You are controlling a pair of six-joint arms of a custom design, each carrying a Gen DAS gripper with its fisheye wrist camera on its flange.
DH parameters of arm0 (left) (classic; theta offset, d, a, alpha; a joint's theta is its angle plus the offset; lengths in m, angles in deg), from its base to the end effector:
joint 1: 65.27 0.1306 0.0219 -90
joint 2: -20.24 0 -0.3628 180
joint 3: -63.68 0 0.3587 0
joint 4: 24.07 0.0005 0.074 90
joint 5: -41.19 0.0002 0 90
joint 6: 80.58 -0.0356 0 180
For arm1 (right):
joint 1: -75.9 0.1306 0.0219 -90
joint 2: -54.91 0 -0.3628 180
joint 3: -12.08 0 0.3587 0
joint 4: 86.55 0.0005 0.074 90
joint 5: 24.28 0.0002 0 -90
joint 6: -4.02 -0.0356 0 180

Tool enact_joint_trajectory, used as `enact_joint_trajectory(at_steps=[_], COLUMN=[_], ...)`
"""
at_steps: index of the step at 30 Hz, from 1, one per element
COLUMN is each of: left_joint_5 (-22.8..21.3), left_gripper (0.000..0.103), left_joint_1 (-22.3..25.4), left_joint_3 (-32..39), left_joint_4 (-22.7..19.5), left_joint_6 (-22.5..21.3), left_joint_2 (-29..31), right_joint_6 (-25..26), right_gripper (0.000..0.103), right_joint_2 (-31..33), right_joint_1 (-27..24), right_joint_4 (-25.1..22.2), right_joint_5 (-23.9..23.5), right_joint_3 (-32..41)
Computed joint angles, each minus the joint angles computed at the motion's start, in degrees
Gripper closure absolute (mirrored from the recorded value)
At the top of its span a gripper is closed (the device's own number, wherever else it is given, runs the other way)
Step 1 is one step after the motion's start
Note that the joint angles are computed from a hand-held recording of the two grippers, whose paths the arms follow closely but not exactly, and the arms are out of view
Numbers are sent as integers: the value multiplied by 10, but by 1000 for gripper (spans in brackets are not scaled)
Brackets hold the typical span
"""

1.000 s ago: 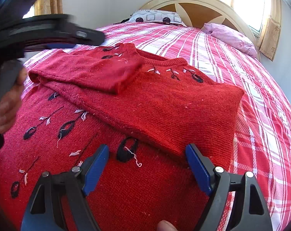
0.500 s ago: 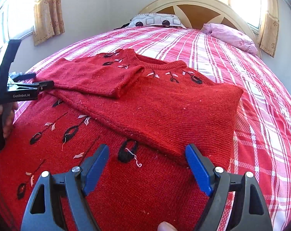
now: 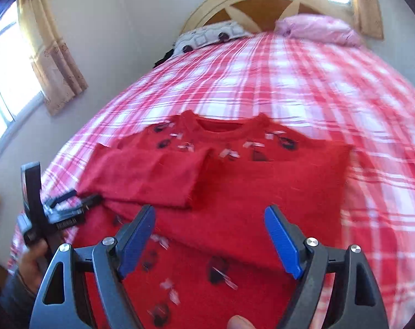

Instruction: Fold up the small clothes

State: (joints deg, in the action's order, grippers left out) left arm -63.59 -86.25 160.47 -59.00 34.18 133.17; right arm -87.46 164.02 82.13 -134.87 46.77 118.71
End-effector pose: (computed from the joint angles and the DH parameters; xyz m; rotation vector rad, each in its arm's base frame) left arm 0.5407 -0.1981 0.2806 -0.1907 2.4151 -0.0432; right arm 0.5624 0.0725 0.3743 -0.2463 2.4345 0.4652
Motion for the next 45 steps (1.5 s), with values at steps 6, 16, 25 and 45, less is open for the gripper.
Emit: enact_joint_trajectory(at_steps=[6,16,25,45], left_joint_5=[54,12,19,41], left_gripper=[0,0,0,0], left_joint_1=[16,2,6,21], left_joint_3=[-14,41,23,-17], left_joint_4=[5,-60,-46,3], left_joint_6=[42,22,25,79], left_joint_2=[-4,31,20,-5], right_joint_6=[-23,-23,-7,12], right_gripper=[32,89,97,97], right_joint_2=[91,131,90,-2], right_joint_1=[27,35,41,0], right_joint_4=[-42,-64,-21,37], right_joint_5=[18,6,13,-4], right_joint_3=[101,127,88,28])
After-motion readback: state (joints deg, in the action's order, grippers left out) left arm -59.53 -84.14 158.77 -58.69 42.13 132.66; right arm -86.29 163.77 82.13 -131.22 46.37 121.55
